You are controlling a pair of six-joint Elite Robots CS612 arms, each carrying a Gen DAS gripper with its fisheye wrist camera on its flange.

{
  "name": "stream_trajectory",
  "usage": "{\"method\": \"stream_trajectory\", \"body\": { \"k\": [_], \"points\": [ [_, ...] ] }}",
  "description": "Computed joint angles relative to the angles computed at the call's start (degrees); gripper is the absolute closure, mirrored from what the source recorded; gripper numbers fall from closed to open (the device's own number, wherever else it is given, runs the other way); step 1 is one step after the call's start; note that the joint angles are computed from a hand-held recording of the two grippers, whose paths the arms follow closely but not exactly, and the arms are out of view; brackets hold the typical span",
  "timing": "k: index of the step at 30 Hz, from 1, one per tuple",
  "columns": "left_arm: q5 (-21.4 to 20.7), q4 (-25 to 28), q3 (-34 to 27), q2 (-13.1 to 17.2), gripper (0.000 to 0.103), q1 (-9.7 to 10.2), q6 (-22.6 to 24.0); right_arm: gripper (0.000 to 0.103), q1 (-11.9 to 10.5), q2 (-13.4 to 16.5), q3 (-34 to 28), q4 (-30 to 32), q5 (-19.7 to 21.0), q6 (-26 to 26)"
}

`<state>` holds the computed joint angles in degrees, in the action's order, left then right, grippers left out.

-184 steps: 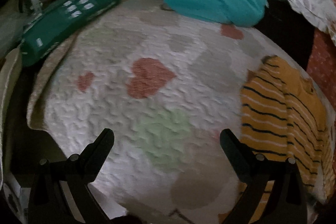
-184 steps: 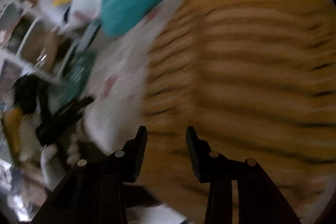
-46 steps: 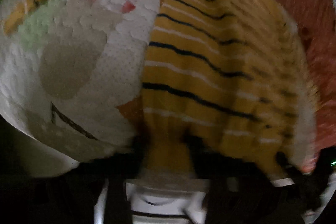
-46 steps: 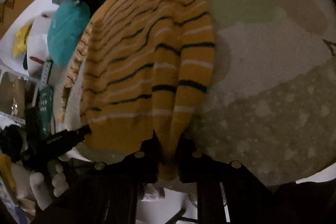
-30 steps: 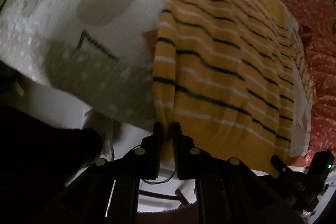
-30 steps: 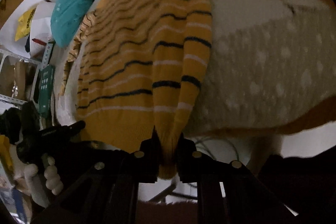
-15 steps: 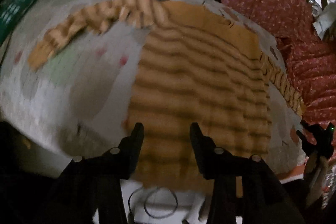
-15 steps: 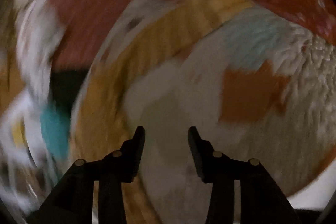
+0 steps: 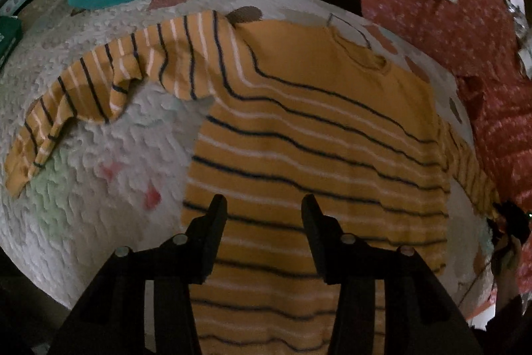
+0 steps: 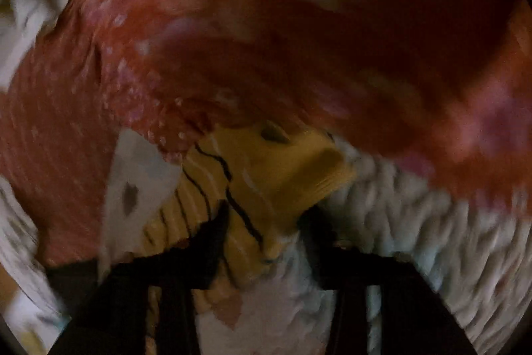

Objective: Fold small clothes

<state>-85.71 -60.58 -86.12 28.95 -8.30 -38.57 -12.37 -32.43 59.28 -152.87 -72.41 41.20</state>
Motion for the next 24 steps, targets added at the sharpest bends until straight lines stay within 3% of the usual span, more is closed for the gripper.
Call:
{"method": "stream_trajectory", "body": {
  "k": [5, 10, 13, 18, 22, 24],
  "points": [
    [0.7, -1.7, -0.9, 0.8, 0.058, 1.39, -2.4, 0.098, -0.3, -1.9, 0.7, -1.1, -2.0, -5.9],
    [0.5, -1.1, -2.5, 1.6, 0.058, 3.04, -6.6, 0.098, -0.6, -4.8, 1.4, -2.6, -6.3, -6.8],
    [0.2, -1.3, -3.5, 1.8, 0.058, 4.04, -9.1, 0.098, 1.0, -5.9, 0.4, -2.5, -6.7, -13.6],
    [0.9, -2.0, -5.6, 2.2, 0.057, 5.34, -12.1, 0.098, 5.9, -5.5, -3.4, 0.2, 0.2, -23.9],
    [1.2, -1.7, -7.3, 2.7, 0.054, 6.51, -14.8, 0.098, 11.3, -3.8, -7.9, 6.6, 9.6, -32.1],
    [0.9, -1.6, -8.0, 3.0, 0.054, 7.22, -16.4, 0.098, 14.4, -2.6, -10.2, 10.6, 12.3, -36.3]
  ]
}}
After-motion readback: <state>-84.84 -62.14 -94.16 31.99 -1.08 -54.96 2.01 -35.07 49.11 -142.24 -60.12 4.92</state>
